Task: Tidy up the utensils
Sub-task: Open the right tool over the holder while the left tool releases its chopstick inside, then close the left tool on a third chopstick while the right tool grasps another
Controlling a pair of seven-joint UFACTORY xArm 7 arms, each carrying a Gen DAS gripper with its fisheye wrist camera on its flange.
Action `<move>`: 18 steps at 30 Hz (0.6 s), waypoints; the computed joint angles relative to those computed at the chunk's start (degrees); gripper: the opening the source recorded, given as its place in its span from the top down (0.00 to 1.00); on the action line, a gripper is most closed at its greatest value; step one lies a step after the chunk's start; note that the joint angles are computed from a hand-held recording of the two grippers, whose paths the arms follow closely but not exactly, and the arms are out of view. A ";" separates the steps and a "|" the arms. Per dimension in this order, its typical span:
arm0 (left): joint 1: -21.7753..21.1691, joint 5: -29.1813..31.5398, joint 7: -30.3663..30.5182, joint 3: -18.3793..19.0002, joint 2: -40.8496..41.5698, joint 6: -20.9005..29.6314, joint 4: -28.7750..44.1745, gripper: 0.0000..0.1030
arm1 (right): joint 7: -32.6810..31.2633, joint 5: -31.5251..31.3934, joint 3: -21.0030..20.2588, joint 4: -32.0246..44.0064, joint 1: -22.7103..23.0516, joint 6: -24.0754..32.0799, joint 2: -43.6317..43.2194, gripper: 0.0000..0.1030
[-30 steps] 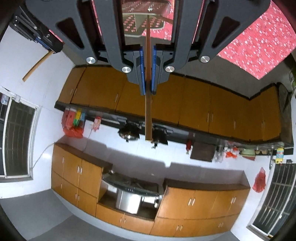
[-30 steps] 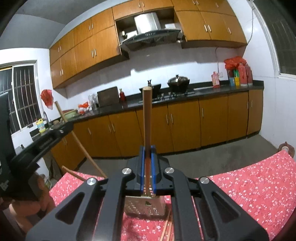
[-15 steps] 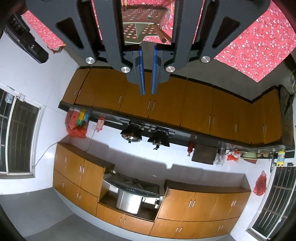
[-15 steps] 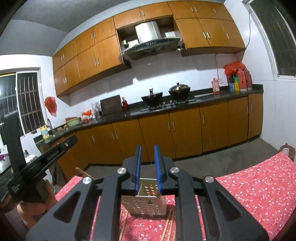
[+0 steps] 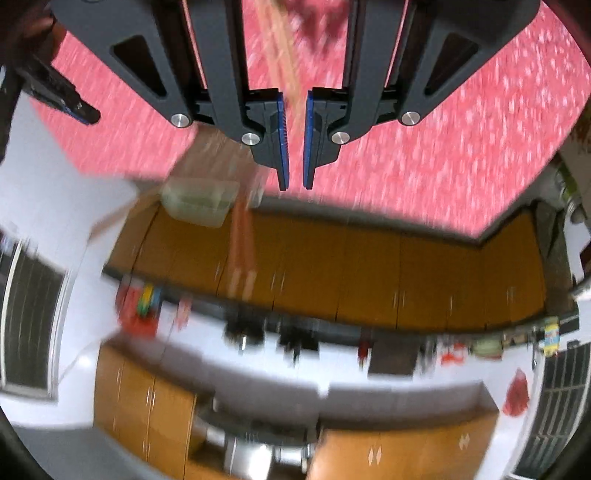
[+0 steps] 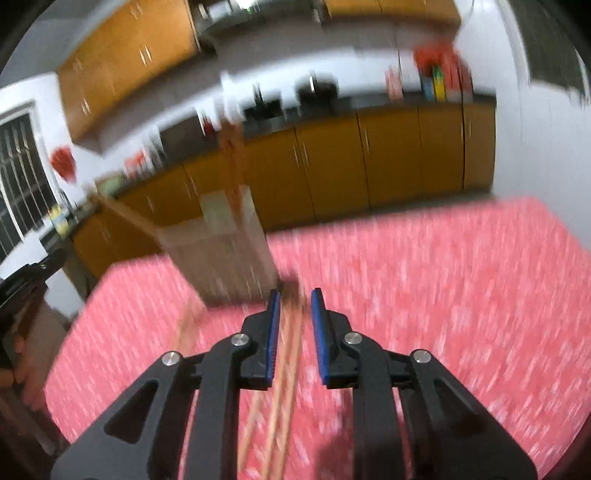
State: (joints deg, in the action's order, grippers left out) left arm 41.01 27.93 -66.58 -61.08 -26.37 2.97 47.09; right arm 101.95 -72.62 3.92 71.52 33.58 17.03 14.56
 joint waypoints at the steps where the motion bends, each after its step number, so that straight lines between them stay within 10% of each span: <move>1: -0.72 0.04 0.81 -0.48 2.20 1.67 -0.65 0.92 | -2.20 2.82 0.69 -0.13 -0.57 -0.61 0.98 0.81; 11: -6.03 6.71 -2.20 0.39 16.15 3.47 -3.58 0.92 | -19.99 20.81 1.80 3.28 1.92 -0.33 10.54 0.85; 18: -7.57 15.38 -7.52 1.02 24.31 4.27 -2.19 0.92 | -18.29 22.24 -4.69 1.11 6.90 0.65 9.25 0.92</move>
